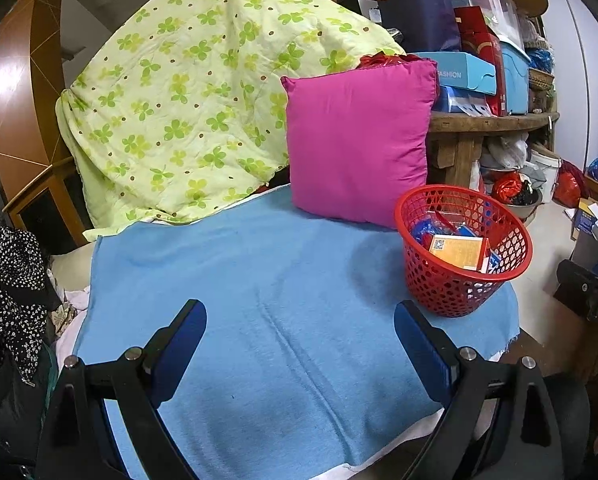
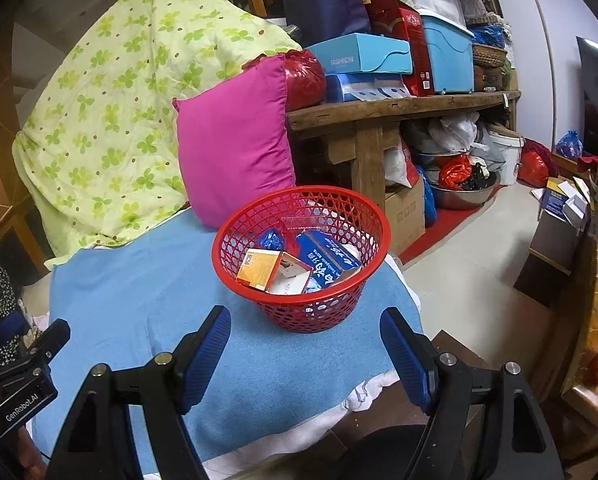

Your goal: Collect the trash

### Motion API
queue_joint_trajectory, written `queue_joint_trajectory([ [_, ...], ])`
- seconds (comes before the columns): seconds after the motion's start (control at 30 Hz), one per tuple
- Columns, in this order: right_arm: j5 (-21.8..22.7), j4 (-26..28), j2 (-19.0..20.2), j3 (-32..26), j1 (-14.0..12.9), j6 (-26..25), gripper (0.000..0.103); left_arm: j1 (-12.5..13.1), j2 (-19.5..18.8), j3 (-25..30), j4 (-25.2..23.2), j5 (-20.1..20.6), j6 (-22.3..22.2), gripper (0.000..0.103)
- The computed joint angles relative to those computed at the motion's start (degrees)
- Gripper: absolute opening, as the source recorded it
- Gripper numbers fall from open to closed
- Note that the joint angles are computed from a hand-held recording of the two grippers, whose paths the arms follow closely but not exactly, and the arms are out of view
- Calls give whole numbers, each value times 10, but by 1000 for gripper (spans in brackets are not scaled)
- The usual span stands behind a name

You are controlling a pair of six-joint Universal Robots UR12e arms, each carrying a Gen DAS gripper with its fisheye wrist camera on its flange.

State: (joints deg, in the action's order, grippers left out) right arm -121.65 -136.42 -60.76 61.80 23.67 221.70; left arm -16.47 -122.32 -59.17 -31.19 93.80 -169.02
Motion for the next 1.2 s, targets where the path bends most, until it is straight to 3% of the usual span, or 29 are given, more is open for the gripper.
queue_joint_trajectory([
  [1.2, -32, 64, 41, -75, 11, -42, 80, 10, -1, 2, -2, -10, -15, 95],
])
